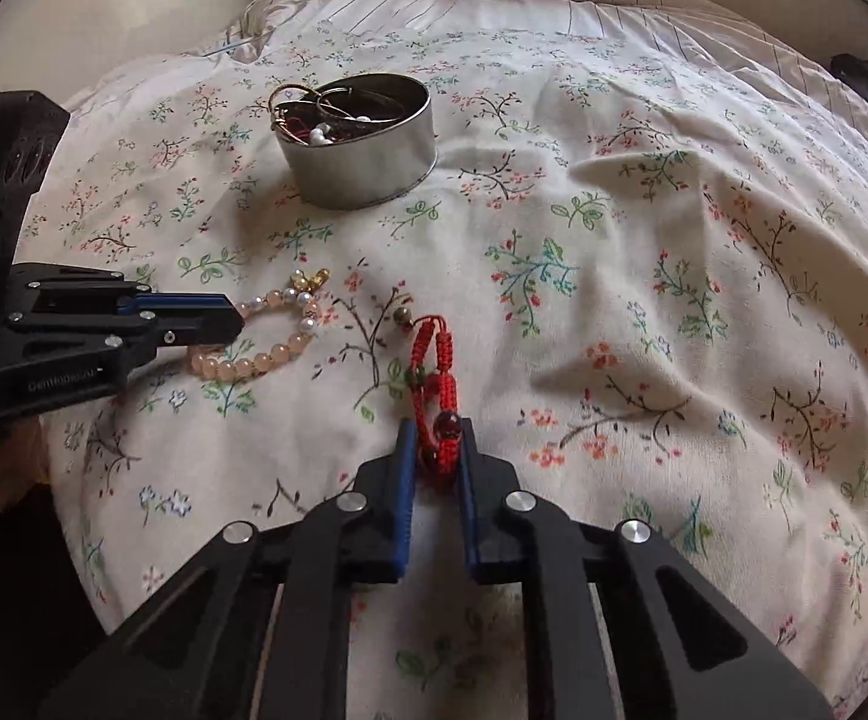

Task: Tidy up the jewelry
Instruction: 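Grasp the peach bead bracelet with the left gripper while the right gripper lifts the red bracelet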

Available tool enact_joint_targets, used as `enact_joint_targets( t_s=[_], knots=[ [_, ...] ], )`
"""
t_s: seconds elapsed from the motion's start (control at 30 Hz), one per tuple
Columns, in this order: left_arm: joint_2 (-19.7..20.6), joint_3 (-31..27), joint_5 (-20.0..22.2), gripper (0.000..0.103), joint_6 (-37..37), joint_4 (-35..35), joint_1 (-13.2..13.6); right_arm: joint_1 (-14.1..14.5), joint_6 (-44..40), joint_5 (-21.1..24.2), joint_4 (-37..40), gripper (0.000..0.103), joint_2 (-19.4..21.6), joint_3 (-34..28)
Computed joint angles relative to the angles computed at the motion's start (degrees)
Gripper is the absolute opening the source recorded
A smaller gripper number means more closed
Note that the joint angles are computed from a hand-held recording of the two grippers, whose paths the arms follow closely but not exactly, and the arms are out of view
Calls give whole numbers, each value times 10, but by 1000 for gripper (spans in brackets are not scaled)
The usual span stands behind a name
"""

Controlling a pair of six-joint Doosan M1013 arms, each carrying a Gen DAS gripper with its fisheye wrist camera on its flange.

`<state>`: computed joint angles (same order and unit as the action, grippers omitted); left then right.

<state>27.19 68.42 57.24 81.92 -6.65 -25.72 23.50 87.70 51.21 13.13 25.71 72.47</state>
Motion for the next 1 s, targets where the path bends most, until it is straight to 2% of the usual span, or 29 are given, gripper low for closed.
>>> enact_joint_targets(
  t_s=[0.07,0.13,0.17,0.2,0.23,0.27,0.33,0.4,0.47,0.5,0.53,0.57,0.7,0.8,0.9,1.0],
  knots=[
    [-2,0,10,8,7,3,-2,-13,-7,-8,52,16,-5,11],
    [-4,3,1,12,5,7,-3,-27,-21,-17,121,50,-6,18],
    [-3,3,-2,16,-7,20,-5,-29,-22,-25,131,52,-5,20],
    [-3,3,-10,33,-20,32,-7,-26,-11,-26,117,53,-2,15],
    [-4,6,-25,44,-30,38,-8,-24,-1,-23,103,53,2,8],
    [-4,8,-38,61,-39,47,-10,-22,7,-20,92,53,6,2],
    [2,2,-37,64,-49,76,-17,-18,22,-8,68,53,14,-10],
    [16,-15,-4,64,-35,81,-21,-15,36,-1,45,48,17,-16],
    [17,-16,-4,40,-27,86,-24,-16,36,-4,47,34,15,-11],
    [18,-18,1,23,-26,87,-25,-19,27,-2,63,21,14,-8],
    [17,-17,1,13,-22,82,-24,-22,17,0,76,17,12,-5],
    [15,-15,-1,8,-12,66,-22,-21,10,1,77,15,8,-1],
    [-3,0,-10,7,5,37,-21,-21,-16,-2,86,14,-10,17],
    [-18,14,-14,7,9,41,-22,-21,-32,-4,86,14,-20,26],
    [-29,27,-16,7,1,52,-19,-20,-38,-2,81,14,-25,32],
    [-27,29,-8,7,-5,31,-10,-23,-34,11,88,15,-21,30]
  ],
)
